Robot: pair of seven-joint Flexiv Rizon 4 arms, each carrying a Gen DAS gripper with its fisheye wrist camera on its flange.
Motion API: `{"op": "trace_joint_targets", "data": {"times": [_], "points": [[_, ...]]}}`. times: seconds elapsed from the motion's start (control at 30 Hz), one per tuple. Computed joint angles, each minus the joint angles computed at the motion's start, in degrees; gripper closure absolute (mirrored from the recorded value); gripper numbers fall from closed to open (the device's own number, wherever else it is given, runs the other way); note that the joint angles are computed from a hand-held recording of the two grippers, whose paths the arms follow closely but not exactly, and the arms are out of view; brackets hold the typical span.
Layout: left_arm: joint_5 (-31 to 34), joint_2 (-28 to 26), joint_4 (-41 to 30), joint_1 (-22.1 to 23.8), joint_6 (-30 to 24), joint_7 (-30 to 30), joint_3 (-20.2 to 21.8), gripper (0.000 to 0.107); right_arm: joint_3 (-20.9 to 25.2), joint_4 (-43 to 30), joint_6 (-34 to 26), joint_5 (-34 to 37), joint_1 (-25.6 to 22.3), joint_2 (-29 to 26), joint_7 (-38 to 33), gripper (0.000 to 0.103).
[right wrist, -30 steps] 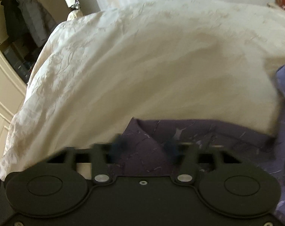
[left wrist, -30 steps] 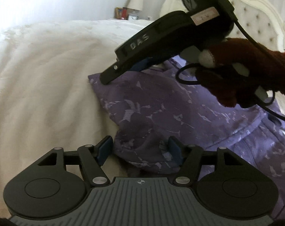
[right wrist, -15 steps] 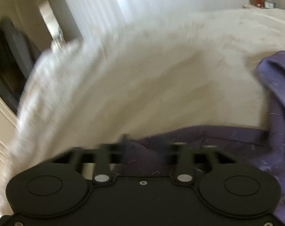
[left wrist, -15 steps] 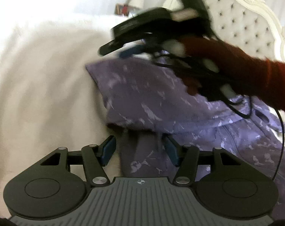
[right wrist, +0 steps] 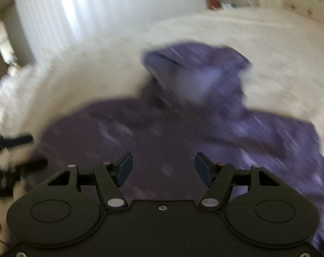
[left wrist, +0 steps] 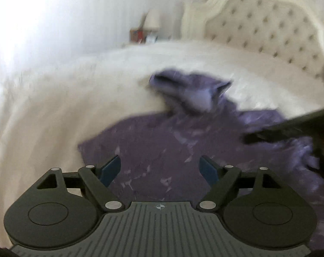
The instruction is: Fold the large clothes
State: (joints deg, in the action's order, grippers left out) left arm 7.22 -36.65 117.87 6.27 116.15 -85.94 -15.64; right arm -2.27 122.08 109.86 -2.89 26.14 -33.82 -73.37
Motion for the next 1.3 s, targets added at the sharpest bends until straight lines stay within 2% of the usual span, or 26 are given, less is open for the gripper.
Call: {"op": "trace_joint_targets", "data": {"times": [0.03, 0.07, 0.1, 0.13, 0.2, 0.27, 0.4, 0.5, 0.6, 0.73, 0.83, 0.9, 0.97, 1.03, 1.13, 1.3], "points": [[-4.73, -0.61, -0.83, -3.11, -2.64, 1.23, 2.45, 0.027, -2.28, 0.13, -2.74, 0.71, 2.00, 0.02, 0.16, 0.035], [-5.73, -0.66, -1.34, -4.61, -5.50, 0.41, 4.78, 0.027, -4.87, 0.12, -6.45, 1.12, 4.24, -0.11, 0.82, 0.035], [-7.34, -1.26, -1.93, -5.61, -7.58, 0.79, 5.95, 0.025, -6.33, 0.76, -7.36, 0.86, 5.43, -0.48, 1.69, 0.035], [-7.40, -2.52, -2.16, -5.15, -6.83, 1.14, 5.64, 0.019, -5.92, 1.20, -4.67, 1.22, 5.03, -1.50, 1.55, 0.035], [-7.53, -3.43, -2.24, -5.20, -5.46, 2.00, 6.05, 0.017, -3.97, 2.01, -2.47, 1.01, 2.80, -1.42, 1.41, 0.034], [-8.12, -2.70, -2.08, -4.49, -6.84, 2.28, 5.20, 0.017, -0.49, 2.52, -1.32, 0.33, -0.93, -0.75, 1.78, 0.034], [-7.76, -0.67, -0.69, -2.36, -8.20, 3.35, 3.13, 0.017, 8.89, 7.06, 8.22, -0.26, -11.72, 1.54, 5.50, 0.034], [-7.65, 1.47, 1.38, 0.02, -7.34, 1.77, 0.17, 0.017, 12.31, 12.49, 15.63, -1.73, -18.59, 4.54, 10.45, 0.030], [-6.42, 3.60, 2.48, 2.01, -6.75, -0.04, -3.14, 0.017, 10.82, 17.72, 18.20, -1.90, -22.12, 8.34, 14.45, 0.028], [-3.61, 4.66, 0.97, 3.14, -8.42, 0.56, -7.82, 0.017, 5.86, 22.78, 16.29, 1.90, -24.39, 12.68, 16.73, 0.028], [-2.31, 2.44, -2.23, 4.39, -10.62, 2.07, -13.49, 0.017, 2.69, 24.95, 14.40, 6.08, -26.14, 14.07, 18.13, 0.028], [-2.35, 0.50, -4.51, 3.90, -12.20, 3.75, -15.59, 0.017, 1.30, 25.90, 13.62, 7.64, -28.07, 14.40, 19.29, 0.028], [-3.21, -1.35, -7.00, 1.69, -13.64, 5.67, -15.87, 0.017, -3.57, 26.28, 10.64, 13.85, -24.81, 15.19, 17.67, 0.028], [-4.50, -3.27, -9.52, -0.82, -14.88, 7.46, -15.56, 0.017, -6.61, 26.16, 9.30, 17.70, -24.05, 14.84, 17.17, 0.028], [-7.20, -6.23, -13.40, -5.04, -16.83, 9.40, -14.04, 0.017, -6.11, 25.94, 9.78, 18.03, -29.39, 12.86, 18.80, 0.027], [-12.24, -9.20, -17.88, -10.27, -20.77, 11.21, -11.36, 0.017, 1.47, 23.39, 13.32, 10.32, -42.53, 6.70, 26.07, 0.027]]}}
